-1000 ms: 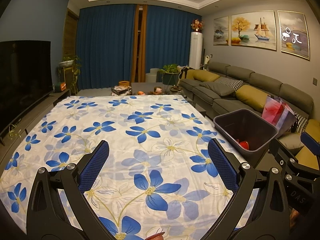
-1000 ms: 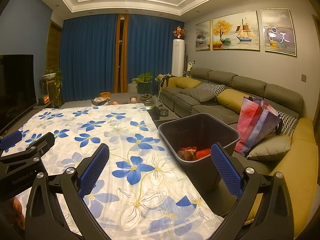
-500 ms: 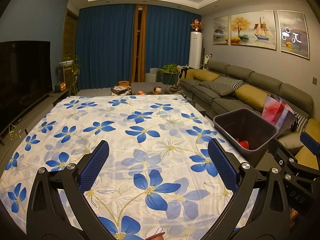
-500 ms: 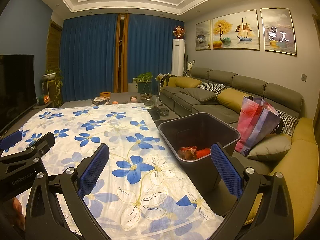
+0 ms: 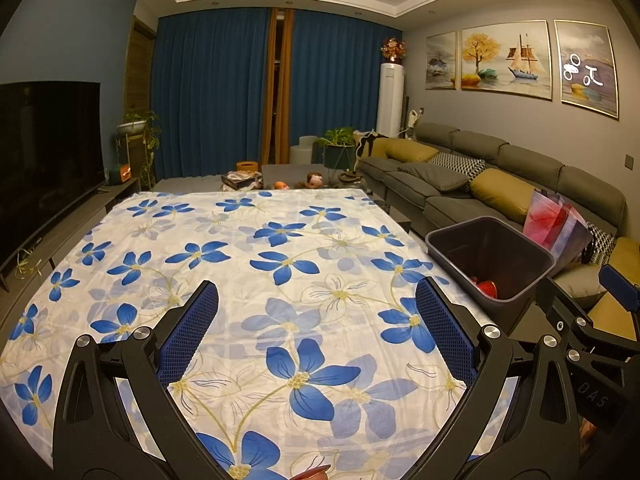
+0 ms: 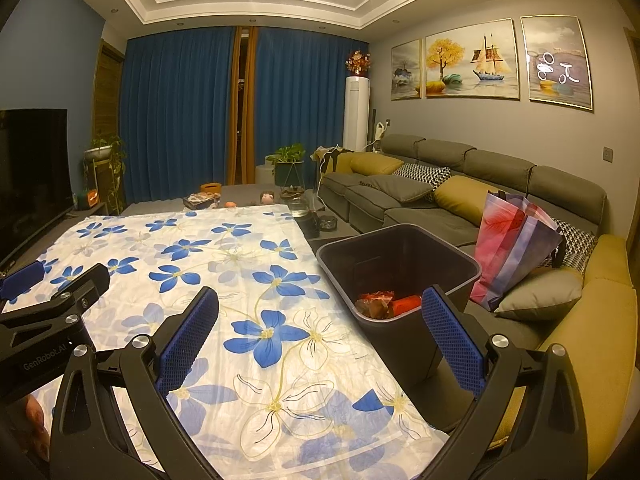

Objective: Collect trash

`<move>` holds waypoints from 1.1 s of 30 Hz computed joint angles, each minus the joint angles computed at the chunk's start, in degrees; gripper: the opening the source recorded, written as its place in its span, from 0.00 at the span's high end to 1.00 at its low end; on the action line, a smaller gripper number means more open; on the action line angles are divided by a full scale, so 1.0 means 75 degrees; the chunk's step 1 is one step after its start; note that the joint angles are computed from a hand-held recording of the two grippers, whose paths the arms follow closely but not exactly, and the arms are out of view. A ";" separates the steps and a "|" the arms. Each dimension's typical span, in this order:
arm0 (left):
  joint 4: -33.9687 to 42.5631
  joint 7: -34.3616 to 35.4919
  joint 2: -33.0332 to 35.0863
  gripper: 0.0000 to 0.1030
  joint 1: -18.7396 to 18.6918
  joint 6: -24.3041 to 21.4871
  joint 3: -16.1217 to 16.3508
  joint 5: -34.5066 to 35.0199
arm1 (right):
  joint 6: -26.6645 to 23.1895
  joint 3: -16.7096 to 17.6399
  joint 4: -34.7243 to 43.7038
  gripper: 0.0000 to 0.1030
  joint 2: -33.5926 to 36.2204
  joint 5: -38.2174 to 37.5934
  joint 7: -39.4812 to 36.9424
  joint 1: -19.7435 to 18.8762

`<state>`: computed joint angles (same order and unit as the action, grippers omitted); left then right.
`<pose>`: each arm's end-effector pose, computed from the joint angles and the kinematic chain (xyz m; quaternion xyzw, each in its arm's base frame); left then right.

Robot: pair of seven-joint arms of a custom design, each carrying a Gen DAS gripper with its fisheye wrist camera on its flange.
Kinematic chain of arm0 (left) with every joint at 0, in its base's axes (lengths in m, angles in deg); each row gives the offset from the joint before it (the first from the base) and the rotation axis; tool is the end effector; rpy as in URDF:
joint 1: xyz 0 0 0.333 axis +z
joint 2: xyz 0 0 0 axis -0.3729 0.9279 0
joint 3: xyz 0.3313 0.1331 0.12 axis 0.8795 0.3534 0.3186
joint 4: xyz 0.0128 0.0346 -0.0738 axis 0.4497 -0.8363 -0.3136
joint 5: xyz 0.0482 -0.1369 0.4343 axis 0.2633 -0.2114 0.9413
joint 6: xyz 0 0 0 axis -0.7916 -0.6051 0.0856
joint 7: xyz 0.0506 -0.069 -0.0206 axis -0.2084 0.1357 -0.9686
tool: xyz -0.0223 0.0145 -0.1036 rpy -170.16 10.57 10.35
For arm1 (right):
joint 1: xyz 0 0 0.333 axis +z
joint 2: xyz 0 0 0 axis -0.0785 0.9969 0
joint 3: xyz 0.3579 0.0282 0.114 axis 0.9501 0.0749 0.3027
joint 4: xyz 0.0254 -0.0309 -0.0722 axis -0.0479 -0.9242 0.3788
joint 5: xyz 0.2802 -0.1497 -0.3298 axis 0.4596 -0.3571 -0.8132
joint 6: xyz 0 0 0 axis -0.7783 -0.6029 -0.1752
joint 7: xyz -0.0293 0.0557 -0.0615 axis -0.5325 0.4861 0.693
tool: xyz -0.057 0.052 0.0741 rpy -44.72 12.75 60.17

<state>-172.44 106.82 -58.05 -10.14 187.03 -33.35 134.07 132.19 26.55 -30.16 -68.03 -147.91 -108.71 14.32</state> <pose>0.6948 -0.0976 0.5245 -0.5333 0.6447 -0.4410 0.3246 0.6279 0.2588 0.5275 -0.4962 0.6524 -0.4687 0.3294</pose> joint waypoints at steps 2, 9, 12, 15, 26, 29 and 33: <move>0.0003 0.0013 0.0005 0.05 0.0019 -0.0006 -0.0024 -0.0009 | 0.0006 -0.0003 -0.0004 0.05 -0.0003 -0.0007 0.0015 0.0001; 0.0003 0.0035 0.0004 0.05 0.0016 -0.0014 -0.0024 -0.0024 | 0.0010 -0.0005 -0.0002 0.05 -0.0003 0.0000 0.0007 0.0001; 0.0004 0.0027 0.0008 0.05 0.0055 -0.0023 -0.0068 -0.0020 | 0.0011 -0.0006 0.0000 0.05 -0.0003 0.0012 -0.0008 0.0001; 0.0002 0.0048 0.0005 0.05 0.0023 -0.0020 -0.0034 -0.0043 | 0.0017 -0.0005 0.0002 0.05 0.0005 0.0001 0.0009 0.0001; 0.0005 0.0054 0.0010 0.05 0.0041 -0.0025 -0.0054 -0.0050 | 0.0020 -0.0007 -0.0004 0.05 0.0025 0.0007 0.0036 0.0008; 0.0007 0.0054 0.0015 0.05 0.0061 -0.0021 -0.0073 -0.0046 | 0.0028 -0.0009 -0.0004 0.05 0.0025 0.0016 0.0019 0.0008; 0.0010 0.0061 0.0015 0.05 0.0055 -0.0017 -0.0064 -0.0040 | 0.0023 -0.0006 -0.0048 0.05 0.0025 -0.0023 0.0085 0.0015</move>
